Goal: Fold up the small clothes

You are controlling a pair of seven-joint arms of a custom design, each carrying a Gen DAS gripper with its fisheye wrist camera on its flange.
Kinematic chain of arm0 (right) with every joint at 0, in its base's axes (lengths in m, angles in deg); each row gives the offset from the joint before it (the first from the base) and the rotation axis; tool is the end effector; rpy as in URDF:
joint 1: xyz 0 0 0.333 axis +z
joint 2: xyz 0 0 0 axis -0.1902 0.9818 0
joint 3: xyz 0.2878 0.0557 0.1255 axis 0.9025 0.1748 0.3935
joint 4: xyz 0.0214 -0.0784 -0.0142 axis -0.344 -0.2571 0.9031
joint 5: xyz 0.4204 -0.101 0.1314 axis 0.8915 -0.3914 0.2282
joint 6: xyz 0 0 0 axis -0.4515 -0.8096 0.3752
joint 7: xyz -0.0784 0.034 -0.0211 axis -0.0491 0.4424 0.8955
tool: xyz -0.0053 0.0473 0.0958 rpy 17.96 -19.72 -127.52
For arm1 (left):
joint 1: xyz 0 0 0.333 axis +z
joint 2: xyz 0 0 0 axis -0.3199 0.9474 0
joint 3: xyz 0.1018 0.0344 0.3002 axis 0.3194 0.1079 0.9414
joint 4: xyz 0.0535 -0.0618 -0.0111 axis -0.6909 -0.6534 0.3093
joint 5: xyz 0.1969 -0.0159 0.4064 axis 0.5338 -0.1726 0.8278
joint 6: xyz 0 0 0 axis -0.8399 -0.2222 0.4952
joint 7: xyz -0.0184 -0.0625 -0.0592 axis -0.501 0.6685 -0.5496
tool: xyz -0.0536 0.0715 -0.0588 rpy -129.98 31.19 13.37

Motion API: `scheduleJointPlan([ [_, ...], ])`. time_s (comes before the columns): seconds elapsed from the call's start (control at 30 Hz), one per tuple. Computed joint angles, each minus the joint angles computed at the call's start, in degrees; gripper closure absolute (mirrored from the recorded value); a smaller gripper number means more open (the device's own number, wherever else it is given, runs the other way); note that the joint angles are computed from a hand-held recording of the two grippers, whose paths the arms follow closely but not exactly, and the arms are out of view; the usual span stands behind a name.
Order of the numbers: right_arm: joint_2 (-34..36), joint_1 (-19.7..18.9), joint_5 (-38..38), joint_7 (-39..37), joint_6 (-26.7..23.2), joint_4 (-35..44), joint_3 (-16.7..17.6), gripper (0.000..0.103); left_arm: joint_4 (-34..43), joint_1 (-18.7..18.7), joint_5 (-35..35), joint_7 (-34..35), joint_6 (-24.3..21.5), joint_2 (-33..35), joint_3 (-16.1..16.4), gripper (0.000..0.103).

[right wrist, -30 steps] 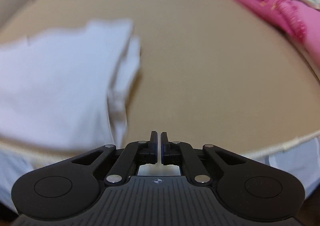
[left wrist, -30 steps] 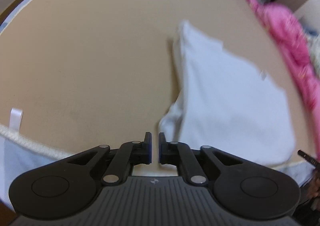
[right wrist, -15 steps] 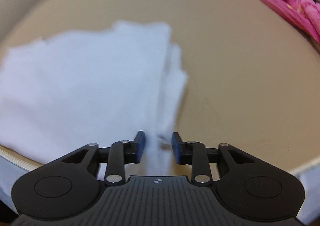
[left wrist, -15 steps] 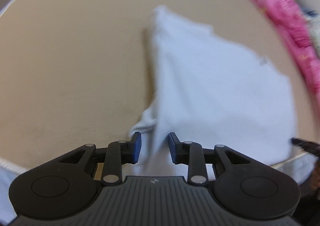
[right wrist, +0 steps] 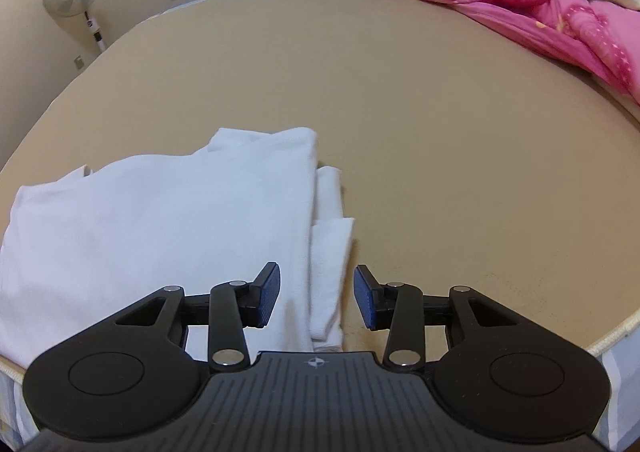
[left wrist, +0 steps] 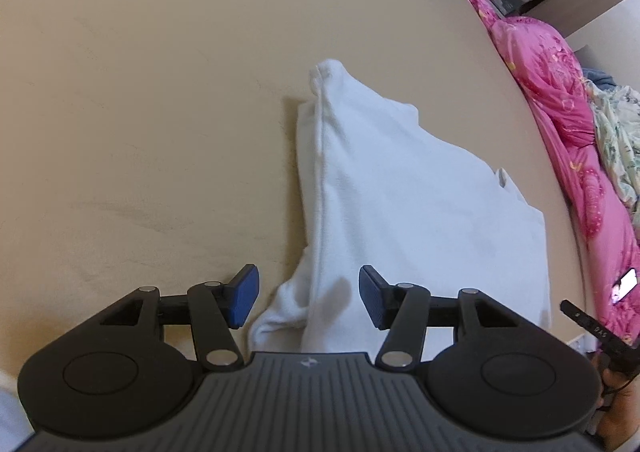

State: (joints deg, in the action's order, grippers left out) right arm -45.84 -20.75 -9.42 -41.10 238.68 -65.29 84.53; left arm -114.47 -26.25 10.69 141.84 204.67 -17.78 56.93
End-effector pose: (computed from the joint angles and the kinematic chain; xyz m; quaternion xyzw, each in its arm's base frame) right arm 0.7384 -0.0770 0.3920 -0.7597 0.5600 -0.1502 0.2944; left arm 0.5633 -0.1516 0.3334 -0.8511 0.4341 -0.2943 0.0246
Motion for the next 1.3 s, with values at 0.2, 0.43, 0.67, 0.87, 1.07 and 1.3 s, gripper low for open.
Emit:
scheduleJointPlan([
  [0.2,1.59,0.33,-0.52,-0.46,-0.04,1.52,0.86,0.06,4.99,-0.01,-5.09,4.75,-0.83,6.03,-0.03,0.043],
  [0.43,1.06,0.56,0.24,-1.45,0.16,0.94,1.56,0.06,8.26,-1.31,-1.1,3.16,0.16,9.66,1.16,0.035],
  [0.67,0.83,0.97,0.35,-1.66,0.2,0.75,1.3,0.06,7.82,-4.2,4.31,-0.31,1.94,9.7,3.99,0.057],
  [0.87,-0.29,1.55,0.53,-1.78,1.15,-0.89,1.43,0.06,7.35,0.55,-1.79,5.63,3.65,9.37,-1.5,0.071],
  [1.07,-1.13,2.49,0.01,-1.77,2.33,-2.28,1.19,0.06,8.07,1.18,-6.72,8.48,2.81,10.39,-2.17,0.066],
  [1.3,-1.09,2.66,-0.32,-1.33,2.74,-2.4,1.13,0.06,8.77,-2.14,-1.53,4.92,2.55,11.03,1.51,0.065],
])
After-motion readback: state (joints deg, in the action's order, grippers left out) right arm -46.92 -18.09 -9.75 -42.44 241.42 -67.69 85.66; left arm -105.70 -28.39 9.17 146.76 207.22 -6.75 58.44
